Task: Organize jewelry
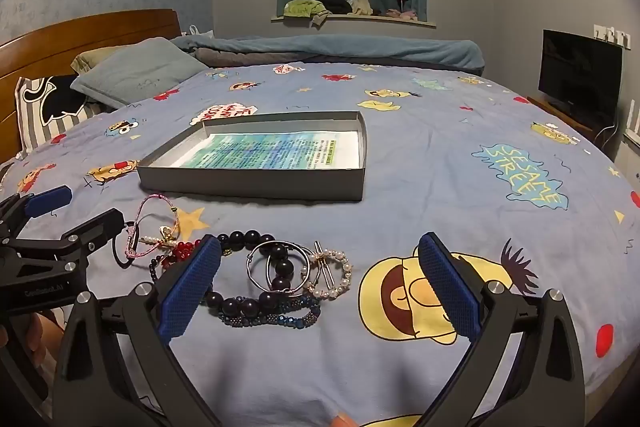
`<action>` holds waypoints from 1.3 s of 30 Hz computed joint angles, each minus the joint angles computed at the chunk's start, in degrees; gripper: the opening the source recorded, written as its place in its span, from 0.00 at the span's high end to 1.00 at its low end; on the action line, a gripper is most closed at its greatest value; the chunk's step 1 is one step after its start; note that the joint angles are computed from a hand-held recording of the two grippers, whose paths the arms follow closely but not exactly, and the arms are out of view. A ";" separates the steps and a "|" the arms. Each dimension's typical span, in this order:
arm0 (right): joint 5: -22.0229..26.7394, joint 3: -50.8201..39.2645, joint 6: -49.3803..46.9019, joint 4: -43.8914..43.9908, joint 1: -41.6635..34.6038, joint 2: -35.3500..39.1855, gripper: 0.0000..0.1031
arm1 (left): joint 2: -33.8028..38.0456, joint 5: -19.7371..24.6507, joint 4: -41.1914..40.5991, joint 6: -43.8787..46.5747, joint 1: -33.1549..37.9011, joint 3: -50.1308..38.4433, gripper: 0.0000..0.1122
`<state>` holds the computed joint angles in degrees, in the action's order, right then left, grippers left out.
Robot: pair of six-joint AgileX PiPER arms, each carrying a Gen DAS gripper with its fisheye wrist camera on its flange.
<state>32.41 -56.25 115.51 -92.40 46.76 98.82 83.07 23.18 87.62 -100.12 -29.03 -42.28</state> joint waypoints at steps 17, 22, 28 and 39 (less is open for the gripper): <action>0.17 -0.50 -1.66 1.35 -0.02 0.35 0.05 | 0.62 -0.59 -1.73 2.39 0.57 -0.42 0.12; 0.15 -0.11 -1.30 1.04 0.02 -0.01 0.05 | 0.73 -0.52 -1.15 1.76 0.61 -0.36 0.12; 0.07 -0.35 -1.38 1.16 -0.07 0.30 0.05 | 0.62 -0.46 -1.31 1.98 0.57 -0.18 0.12; 0.00 -0.55 -2.04 1.67 -0.12 0.28 0.05 | 0.55 -0.64 -1.53 2.19 0.71 -0.16 0.12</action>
<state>32.41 -56.80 113.47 -90.73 46.64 99.10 83.62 22.54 86.09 -97.93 -28.33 -42.45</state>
